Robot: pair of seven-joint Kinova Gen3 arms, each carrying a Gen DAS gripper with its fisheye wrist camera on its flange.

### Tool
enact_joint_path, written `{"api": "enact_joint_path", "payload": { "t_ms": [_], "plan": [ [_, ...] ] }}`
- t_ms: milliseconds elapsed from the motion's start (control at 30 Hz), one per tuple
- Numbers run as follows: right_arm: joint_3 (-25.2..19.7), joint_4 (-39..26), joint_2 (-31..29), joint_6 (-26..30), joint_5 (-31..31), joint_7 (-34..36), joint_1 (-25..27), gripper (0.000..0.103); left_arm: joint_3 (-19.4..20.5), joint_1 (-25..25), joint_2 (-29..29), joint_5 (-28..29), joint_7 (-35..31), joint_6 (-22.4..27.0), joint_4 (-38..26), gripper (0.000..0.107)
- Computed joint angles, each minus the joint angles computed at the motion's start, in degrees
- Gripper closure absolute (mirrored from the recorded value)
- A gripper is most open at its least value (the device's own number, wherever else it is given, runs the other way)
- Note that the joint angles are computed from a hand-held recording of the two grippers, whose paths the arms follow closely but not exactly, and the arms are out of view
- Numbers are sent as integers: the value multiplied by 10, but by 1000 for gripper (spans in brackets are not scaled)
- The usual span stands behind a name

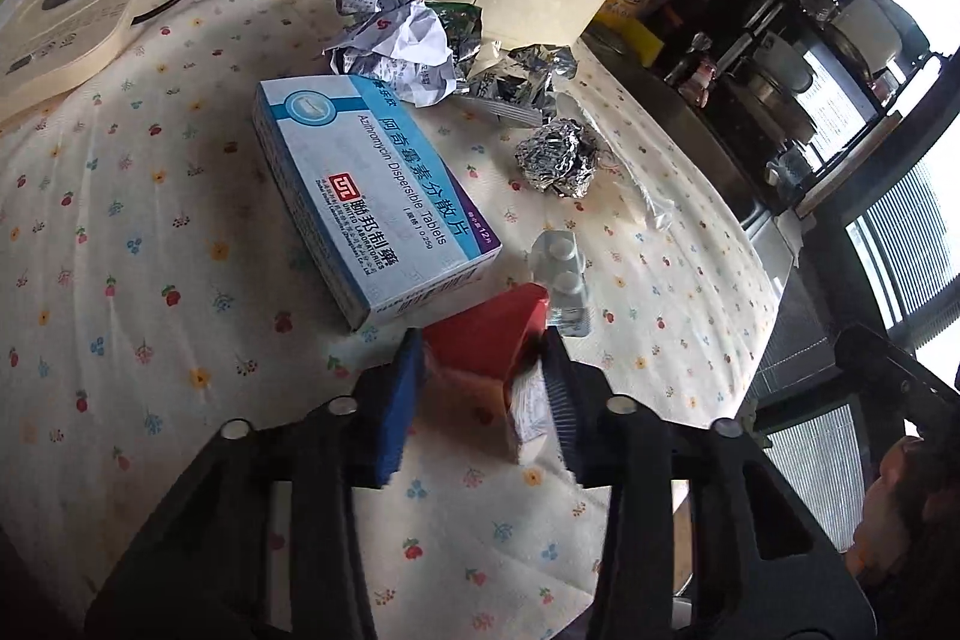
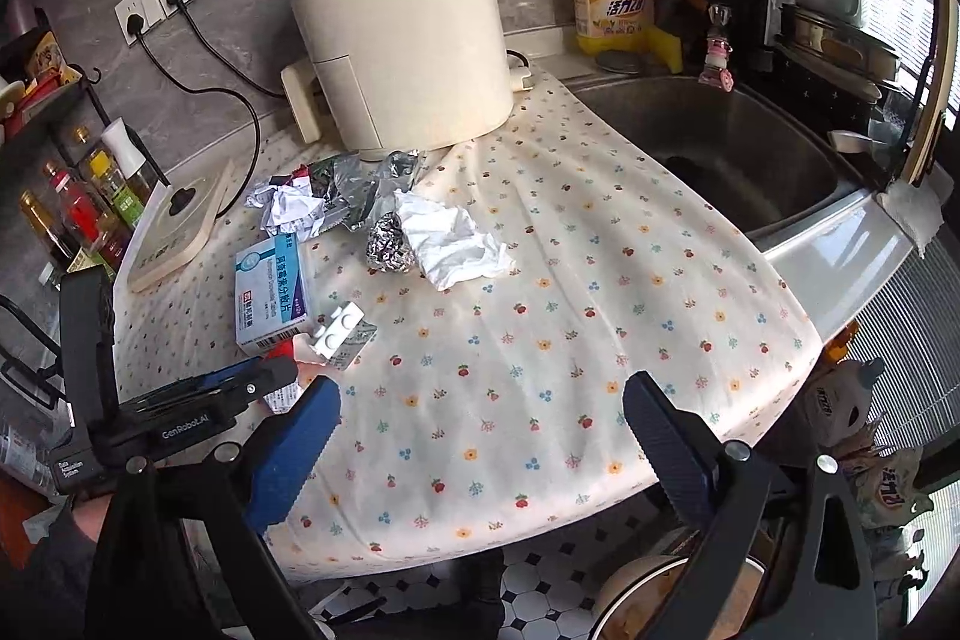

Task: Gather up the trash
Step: 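Grasp a red-and-white carton scrap with the left tool while the right grasps a white plastic bag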

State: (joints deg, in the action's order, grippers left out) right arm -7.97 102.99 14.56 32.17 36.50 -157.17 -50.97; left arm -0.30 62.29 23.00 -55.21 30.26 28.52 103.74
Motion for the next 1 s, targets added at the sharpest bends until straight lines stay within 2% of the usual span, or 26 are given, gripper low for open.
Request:
{"api": "enact_joint_path", "payload": {
  "t_ms": [167,333,633,733,767,833,900,1000],
  "plan": [
    [13,-48,39,1,5,19,-3,12,1,10,-19,-36,8,23,13,73],
    [23,-103,81,-3,-12,71,-2,14,27,8,-51,-58,41,85,34,73],
    [44,-187,157,18,-63,183,-9,18,85,-15,-85,-43,95,197,64,73],
    [70,-210,178,35,-55,191,-33,20,108,-24,-93,-30,107,232,70,73],
    [69,-219,185,42,-57,202,-33,25,115,-26,-95,-28,112,246,70,73],
    [58,-245,203,63,-74,240,-21,42,130,-26,-98,-29,132,273,71,73],
    [63,-275,221,98,-94,273,-24,88,143,-26,-99,-29,152,295,71,73],
    [69,-258,207,85,-92,268,-27,100,158,-25,-93,-29,160,322,62,73]
  ]
}}
